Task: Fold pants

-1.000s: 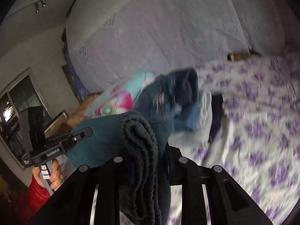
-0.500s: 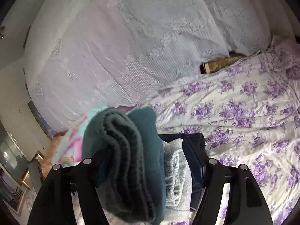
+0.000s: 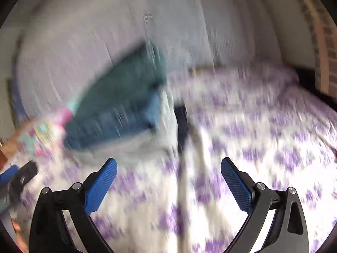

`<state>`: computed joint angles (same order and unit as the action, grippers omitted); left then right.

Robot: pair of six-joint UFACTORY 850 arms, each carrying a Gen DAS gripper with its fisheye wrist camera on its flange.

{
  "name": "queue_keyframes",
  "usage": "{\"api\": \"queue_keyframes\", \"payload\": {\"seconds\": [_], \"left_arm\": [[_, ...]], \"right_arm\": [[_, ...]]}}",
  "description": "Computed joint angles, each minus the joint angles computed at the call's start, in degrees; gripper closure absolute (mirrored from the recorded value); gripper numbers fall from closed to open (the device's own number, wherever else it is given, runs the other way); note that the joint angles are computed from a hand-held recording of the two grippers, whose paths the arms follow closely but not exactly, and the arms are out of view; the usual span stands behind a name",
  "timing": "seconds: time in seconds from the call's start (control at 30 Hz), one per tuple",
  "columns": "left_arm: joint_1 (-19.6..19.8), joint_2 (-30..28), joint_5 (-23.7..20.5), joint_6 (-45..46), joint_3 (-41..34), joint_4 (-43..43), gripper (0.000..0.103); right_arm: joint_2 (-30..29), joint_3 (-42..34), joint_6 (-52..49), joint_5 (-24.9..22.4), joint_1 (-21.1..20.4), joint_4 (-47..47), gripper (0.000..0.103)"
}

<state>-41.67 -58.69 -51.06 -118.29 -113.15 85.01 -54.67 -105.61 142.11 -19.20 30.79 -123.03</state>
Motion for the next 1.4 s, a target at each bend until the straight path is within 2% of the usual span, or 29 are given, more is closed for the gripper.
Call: {"api": "queue_keyframes", "payload": {"seconds": [0.03, 0.07, 0.1, 0.17, 0.23, 0.33, 0.4, 0.53, 0.63, 0.77, 0.83, 0.93, 1.0, 1.07, 1.23, 1.4], "left_arm": [[-0.3, -1.1, -1.6, 4.5, -1.5, -3.6, 0.005], [-0.4, -1.5, -2.4, 6.6, -1.9, -5.9, 0.005], [-0.6, -1.1, -2.2, 6.5, -1.1, -6.5, 0.005], [-1.0, 1.3, -1.7, 3.0, 3.1, -5.0, 0.005], [-1.7, 3.3, -3.4, -1.3, 6.7, -3.1, 0.005], [-2.7, 5.3, -4.5, -5.1, 10.6, -2.7, 0.005], [-3.1, 6.4, -4.0, -6.4, 12.3, -2.6, 0.005], [-4.1, 7.7, -4.8, -8.4, 14.8, -1.5, 0.005], [-4.9, 7.7, -6.8, -7.8, 14.9, -1.3, 0.005], [-5.1, 7.6, -6.7, -5.8, 14.4, -2.2, 0.005], [-5.2, 7.3, -6.6, -4.5, 13.9, -2.9, 0.005], [-5.5, 7.2, -7.5, -4.6, 13.9, -2.2, 0.005], [-5.8, 7.4, -8.1, -5.2, 14.2, -1.1, 0.005], [-6.2, 7.1, -9.6, -4.7, 13.5, -1.2, 0.005], [-6.4, 6.4, -10.7, -2.9, 12.3, -1.2, 0.005], [-5.1, 5.1, -11.7, -2.8, 7.9, -2.1, 0.005]], "right_arm": [[0.4, 1.2, -0.5, -1.7, 0.2, 1.6, 0.004], [1.2, 3.2, 1.4, -4.3, 0.7, 0.9, 0.004], [2.2, 5.0, 4.9, -4.8, 0.7, -2.0, 0.004], [3.6, 7.4, 5.2, -6.3, 1.2, -2.0, 0.004], [4.7, 9.4, 2.1, -7.4, 2.0, 0.6, 0.004], [7.8, 14.9, 7.2, -8.0, 2.9, -7.7, 0.004], [10.5, 20.1, 10.7, -13.2, 4.0, -13.0, 0.004], [12.6, 26.2, 8.9, -30.2, 7.7, -11.7, 0.003], [13.5, 29.0, 10.5, -36.6, 8.7, -12.6, 0.003], [15.0, 31.3, 15.5, -38.0, 8.2, -16.4, 0.003], [15.6, 31.9, 16.9, -36.9, 8.0, -17.9, 0.003], [16.2, 31.7, 18.9, -30.4, 7.0, -23.0, 0.003], [15.7, 29.8, 15.9, -24.7, 7.0, -22.5, 0.003], [15.2, 28.5, 14.5, -21.1, 6.9, -24.0, 0.003], [14.7, 28.0, 10.0, -22.7, 8.1, -20.0, 0.003], [14.5, 26.2, 12.5, -26.3, 7.7, -18.0, 0.003]]}}
